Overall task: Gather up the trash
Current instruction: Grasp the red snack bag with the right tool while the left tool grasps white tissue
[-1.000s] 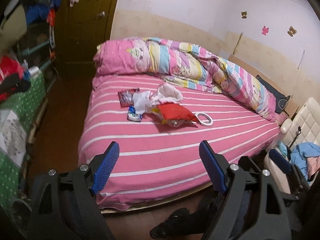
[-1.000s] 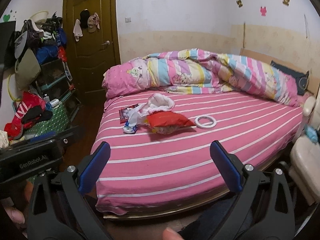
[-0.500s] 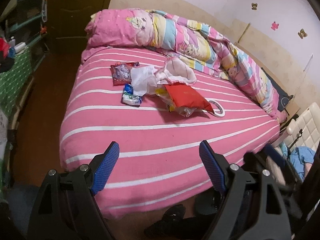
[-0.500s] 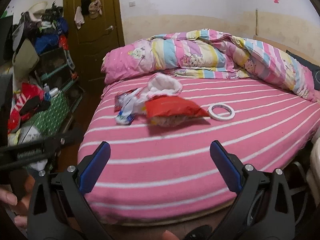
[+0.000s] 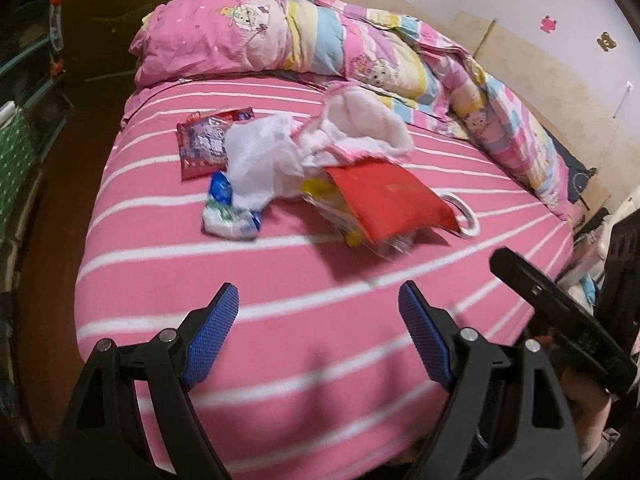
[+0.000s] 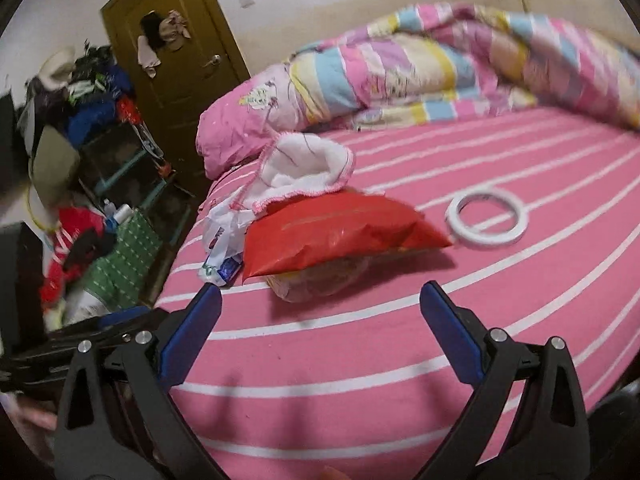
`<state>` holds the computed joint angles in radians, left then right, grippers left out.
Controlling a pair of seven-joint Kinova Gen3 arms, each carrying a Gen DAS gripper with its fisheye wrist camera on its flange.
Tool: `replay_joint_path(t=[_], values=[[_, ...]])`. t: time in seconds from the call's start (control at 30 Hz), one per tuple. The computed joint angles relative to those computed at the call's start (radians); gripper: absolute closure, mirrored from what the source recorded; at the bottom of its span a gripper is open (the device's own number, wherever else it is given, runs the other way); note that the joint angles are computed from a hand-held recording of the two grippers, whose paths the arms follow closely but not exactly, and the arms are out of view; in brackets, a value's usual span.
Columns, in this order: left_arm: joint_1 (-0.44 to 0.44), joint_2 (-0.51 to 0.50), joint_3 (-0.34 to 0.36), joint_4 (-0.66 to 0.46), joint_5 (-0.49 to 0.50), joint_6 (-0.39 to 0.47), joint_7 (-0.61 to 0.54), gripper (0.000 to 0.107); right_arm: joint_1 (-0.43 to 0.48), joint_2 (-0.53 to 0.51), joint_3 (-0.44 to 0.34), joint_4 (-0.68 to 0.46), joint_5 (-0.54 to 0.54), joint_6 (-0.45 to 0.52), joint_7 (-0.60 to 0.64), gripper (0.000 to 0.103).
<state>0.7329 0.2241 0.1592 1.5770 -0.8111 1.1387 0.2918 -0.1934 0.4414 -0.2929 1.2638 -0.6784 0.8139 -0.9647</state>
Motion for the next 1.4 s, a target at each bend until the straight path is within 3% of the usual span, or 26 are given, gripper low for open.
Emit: replay_joint_path(t=[0.13,0.23,0.6,0.7,0.83,1.07,1.23,1.3,1.4], values=[[-0.058,-0.032,-0.020,0.069,-0.012,-0.097,-0.003,0.028,0.004,0.117,-0.019,-0.139,-0.052,0.138,-0.075,0.005],[-0.085,-0.033,-0.022,0.081,-0.022,-0.107,-0.019,0.028,-0.018,0.200,-0.016,-0.253,-0.054,0.228,-0.166,0.005],[-0.216,-0.076,-0.044,0.153,-0.093,-0.250,-0.066,0.029,-0.016,0.384,-0.047,-0.476,-0.108,0.361,-0.436,0.006],[-0.255,-0.067,-0.052,0.147,-0.055,-0.291,-0.129,0.039,-0.023,0.406,-0.049,-0.512,-0.102,0.372,-0.465,0.015],[-0.283,-0.062,-0.068,0.152,-0.005,-0.341,-0.161,0.053,-0.033,0.423,-0.045,-0.549,-0.078,0.381,-0.477,0.039],[-0.287,-0.073,-0.084,0.176,-0.003,-0.417,-0.144,0.076,-0.012,0.401,-0.057,-0.491,-0.083,0.338,-0.458,0.049],[-0.288,-0.092,-0.087,0.210,-0.044,-0.461,-0.073,0.079,0.005,0.371,-0.066,-0.444,-0.096,0.306,-0.415,0.053],[-0.295,-0.095,-0.083,0.216,-0.046,-0.474,-0.066,0.094,0.009,0.366,-0.067,-0.435,-0.100,0.302,-0.404,0.060],[-0.305,-0.104,-0.084,0.237,-0.047,-0.510,-0.043,0.103,0.009,0.364,-0.068,-0.435,-0.108,0.297,-0.403,0.068]])
